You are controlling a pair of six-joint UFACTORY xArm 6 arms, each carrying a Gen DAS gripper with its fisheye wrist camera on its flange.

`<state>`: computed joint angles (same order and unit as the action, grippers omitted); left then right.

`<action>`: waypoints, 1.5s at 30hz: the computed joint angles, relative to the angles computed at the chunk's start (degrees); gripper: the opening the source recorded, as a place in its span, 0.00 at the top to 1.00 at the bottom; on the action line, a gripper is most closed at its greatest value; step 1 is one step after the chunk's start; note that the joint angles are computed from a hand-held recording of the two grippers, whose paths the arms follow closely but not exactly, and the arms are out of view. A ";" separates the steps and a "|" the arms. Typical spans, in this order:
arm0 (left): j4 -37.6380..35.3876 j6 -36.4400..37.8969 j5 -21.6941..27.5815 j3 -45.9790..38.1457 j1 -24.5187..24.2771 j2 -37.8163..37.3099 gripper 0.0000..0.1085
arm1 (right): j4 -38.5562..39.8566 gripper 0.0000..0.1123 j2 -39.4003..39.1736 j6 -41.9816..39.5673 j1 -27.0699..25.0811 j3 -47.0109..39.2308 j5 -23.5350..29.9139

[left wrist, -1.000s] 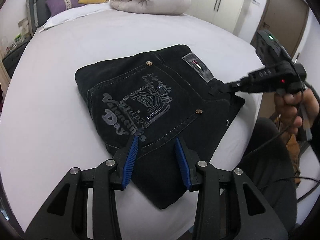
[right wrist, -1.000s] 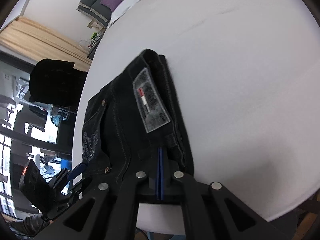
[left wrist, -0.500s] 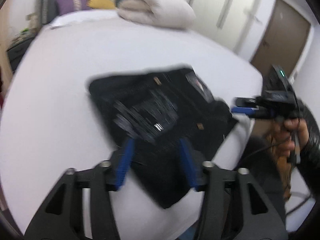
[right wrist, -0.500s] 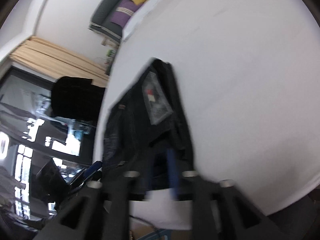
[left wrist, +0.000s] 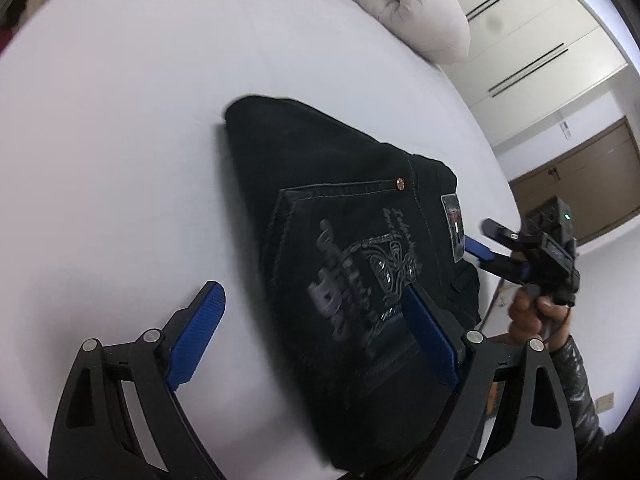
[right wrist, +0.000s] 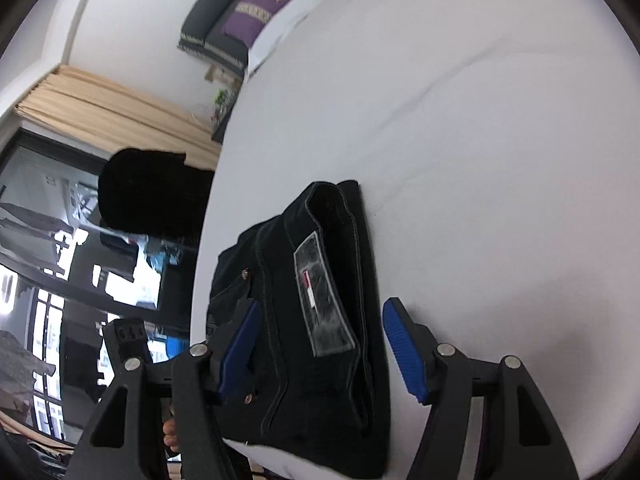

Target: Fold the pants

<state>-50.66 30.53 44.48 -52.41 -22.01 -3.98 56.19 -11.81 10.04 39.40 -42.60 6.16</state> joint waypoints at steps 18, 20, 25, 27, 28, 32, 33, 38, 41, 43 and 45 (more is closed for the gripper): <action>20.63 -10.75 -3.31 -6.41 -6.70 5.08 0.57 | -28.35 0.73 6.58 20.36 -2.73 -6.31 10.32; 21.19 -10.92 -3.43 -6.47 -6.79 4.83 0.60 | -32.85 0.75 6.56 23.69 -2.96 -6.78 11.37; 22.57 -10.66 -3.51 -6.55 -6.68 4.21 0.66 | -45.29 0.79 7.33 32.49 -3.38 -9.83 15.60; 22.69 -10.30 -3.55 -6.53 -6.63 4.03 0.69 | -48.17 0.80 7.28 34.47 -3.43 -10.59 16.81; 22.69 -10.03 -3.41 -6.55 -6.55 3.83 0.70 | -49.96 0.80 7.26 35.72 -3.37 -11.02 17.42; 21.36 -8.81 -3.24 -6.65 -5.95 3.45 0.78 | -55.98 0.82 6.90 40.02 -2.69 -12.92 19.45; 20.91 -8.43 -3.02 -6.58 -5.64 3.22 0.79 | -57.23 0.82 6.96 40.56 -2.47 -13.93 19.95; 17.39 -5.66 -0.48 -7.65 -2.84 1.78 0.83 | -63.08 0.83 9.78 41.31 -0.61 -23.24 25.40; 16.80 -4.26 -0.43 -9.40 0.25 0.78 0.83 | -63.58 0.83 11.74 39.81 -0.50 -27.63 25.45; 16.40 -3.27 0.04 -12.02 2.52 1.62 0.83 | -63.25 0.83 15.17 37.88 -0.95 -33.34 25.52; 16.89 -2.12 0.50 -15.73 4.80 3.51 0.83 | -61.83 0.83 20.30 35.05 -1.87 -40.80 26.05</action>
<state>-33.77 28.41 44.99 -68.14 -17.22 -0.47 -5.64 8.49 45.09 37.52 -83.40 32.21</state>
